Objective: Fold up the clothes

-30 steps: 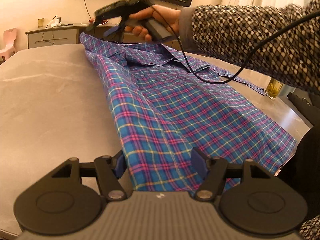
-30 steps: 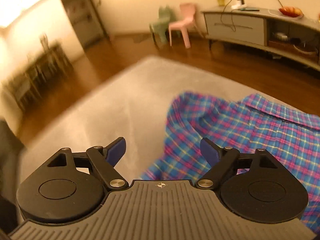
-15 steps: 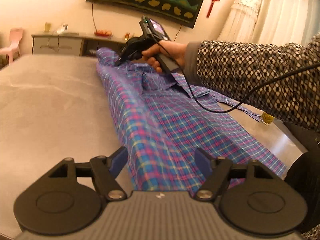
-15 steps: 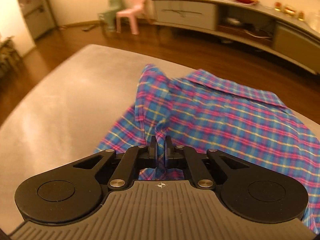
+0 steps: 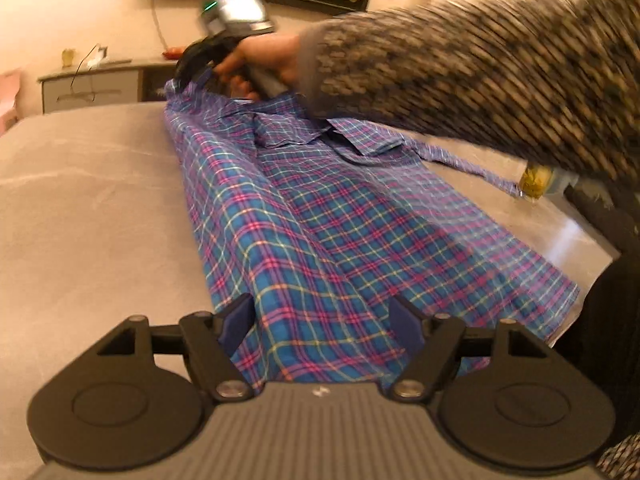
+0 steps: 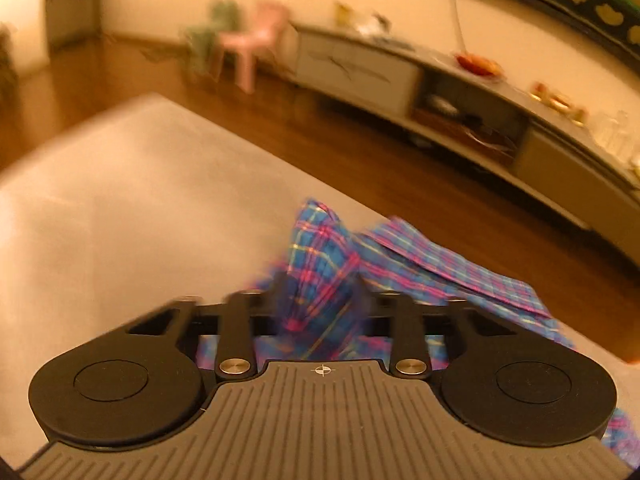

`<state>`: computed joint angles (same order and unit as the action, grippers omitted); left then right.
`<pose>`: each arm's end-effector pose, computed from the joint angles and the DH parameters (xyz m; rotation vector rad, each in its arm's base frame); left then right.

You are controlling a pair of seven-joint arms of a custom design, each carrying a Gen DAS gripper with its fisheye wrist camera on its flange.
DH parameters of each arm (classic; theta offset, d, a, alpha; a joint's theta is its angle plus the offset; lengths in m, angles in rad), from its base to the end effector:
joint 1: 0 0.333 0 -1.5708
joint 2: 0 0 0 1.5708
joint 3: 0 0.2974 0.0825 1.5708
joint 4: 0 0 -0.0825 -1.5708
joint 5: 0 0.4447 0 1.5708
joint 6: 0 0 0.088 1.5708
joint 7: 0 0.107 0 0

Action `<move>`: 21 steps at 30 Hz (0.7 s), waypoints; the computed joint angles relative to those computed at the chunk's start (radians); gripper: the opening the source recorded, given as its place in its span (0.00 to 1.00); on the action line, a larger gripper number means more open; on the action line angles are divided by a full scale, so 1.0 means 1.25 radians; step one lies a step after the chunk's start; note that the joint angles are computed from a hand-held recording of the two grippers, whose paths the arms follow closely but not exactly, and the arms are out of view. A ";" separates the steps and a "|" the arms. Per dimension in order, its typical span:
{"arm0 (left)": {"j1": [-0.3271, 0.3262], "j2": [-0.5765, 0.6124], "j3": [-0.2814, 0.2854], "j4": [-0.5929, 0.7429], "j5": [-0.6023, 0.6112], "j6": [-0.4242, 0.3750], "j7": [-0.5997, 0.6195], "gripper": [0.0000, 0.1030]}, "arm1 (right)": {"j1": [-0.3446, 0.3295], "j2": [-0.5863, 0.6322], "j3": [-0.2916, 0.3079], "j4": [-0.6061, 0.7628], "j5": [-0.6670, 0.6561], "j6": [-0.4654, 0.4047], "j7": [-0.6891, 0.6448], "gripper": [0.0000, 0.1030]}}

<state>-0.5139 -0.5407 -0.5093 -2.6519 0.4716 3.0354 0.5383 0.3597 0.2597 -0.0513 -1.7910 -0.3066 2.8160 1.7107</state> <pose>0.2266 -0.4306 0.4311 -1.3222 2.2153 -1.2076 0.6856 0.2369 0.4489 -2.1083 1.3566 -0.7737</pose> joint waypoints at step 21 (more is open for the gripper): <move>0.053 -0.023 -0.043 -0.004 -0.011 -0.005 -0.081 0.73 | -0.262 -0.442 0.095 -0.485 0.253 -0.068 -0.226 0.02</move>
<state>-0.4473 -0.5701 -0.5633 -2.6573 0.4572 3.0291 0.4376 0.0328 -0.2928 0.0680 -2.3976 0.0097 2.7310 1.4277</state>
